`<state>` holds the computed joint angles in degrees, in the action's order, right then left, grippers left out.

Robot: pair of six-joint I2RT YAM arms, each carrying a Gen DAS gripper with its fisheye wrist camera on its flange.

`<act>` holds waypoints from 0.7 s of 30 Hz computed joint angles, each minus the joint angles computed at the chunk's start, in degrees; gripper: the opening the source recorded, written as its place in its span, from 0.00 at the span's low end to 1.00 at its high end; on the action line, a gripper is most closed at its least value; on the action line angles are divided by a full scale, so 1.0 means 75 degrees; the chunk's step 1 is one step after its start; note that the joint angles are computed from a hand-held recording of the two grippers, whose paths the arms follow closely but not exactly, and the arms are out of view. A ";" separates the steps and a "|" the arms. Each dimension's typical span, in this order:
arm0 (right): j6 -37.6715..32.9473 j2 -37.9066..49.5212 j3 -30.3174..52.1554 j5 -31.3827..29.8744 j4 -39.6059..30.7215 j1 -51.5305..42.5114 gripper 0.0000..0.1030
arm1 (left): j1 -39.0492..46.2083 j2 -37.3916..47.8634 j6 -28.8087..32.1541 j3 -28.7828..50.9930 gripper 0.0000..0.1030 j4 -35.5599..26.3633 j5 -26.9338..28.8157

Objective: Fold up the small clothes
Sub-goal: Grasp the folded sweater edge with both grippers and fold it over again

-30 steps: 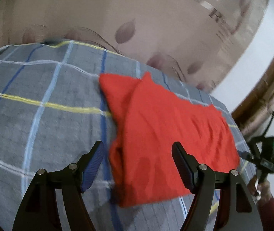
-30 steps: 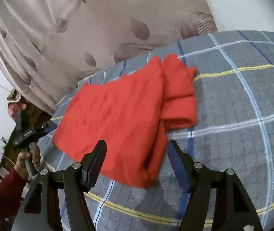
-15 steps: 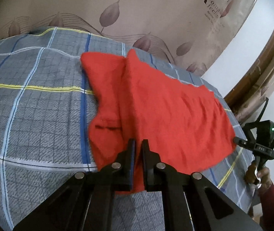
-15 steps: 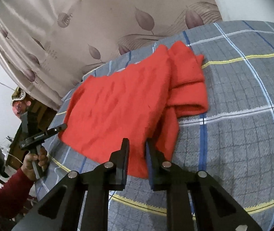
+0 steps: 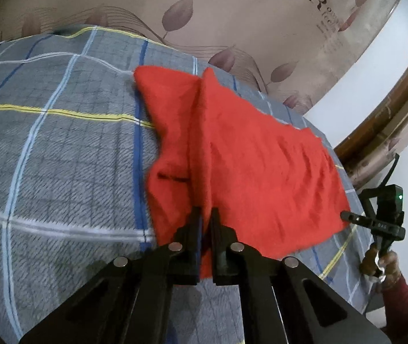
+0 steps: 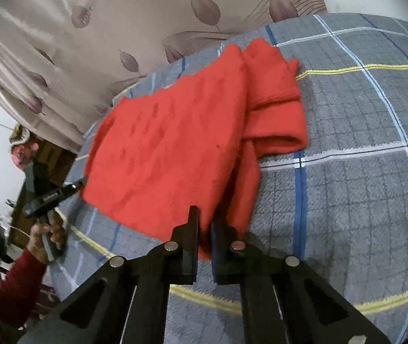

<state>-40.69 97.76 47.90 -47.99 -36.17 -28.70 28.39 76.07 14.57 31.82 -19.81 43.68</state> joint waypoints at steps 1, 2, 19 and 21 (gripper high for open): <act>-0.0176 -0.0033 0.0081 -0.0079 -0.0272 -0.0127 0.06 | 0.0061 -0.0083 0.0012 -0.0010 0.04 -0.0077 -0.0002; -0.0404 -0.0099 0.0147 -0.0142 -0.0582 -0.0295 0.06 | 0.0284 -0.0196 0.0175 -0.0010 0.04 -0.0324 0.0129; -0.0965 -0.0104 0.0237 -0.0432 -0.0817 -0.1072 0.26 | 0.0722 -0.0892 0.0317 -0.0431 0.17 -0.0106 0.0292; -0.0807 -0.0153 0.0217 -0.0401 -0.0645 -0.0867 0.37 | 0.0669 -0.0877 0.0208 -0.0426 0.34 0.0030 0.0233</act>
<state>-46.74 96.61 49.53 -50.99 -41.00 -35.20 33.41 69.49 16.13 28.62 -19.59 45.42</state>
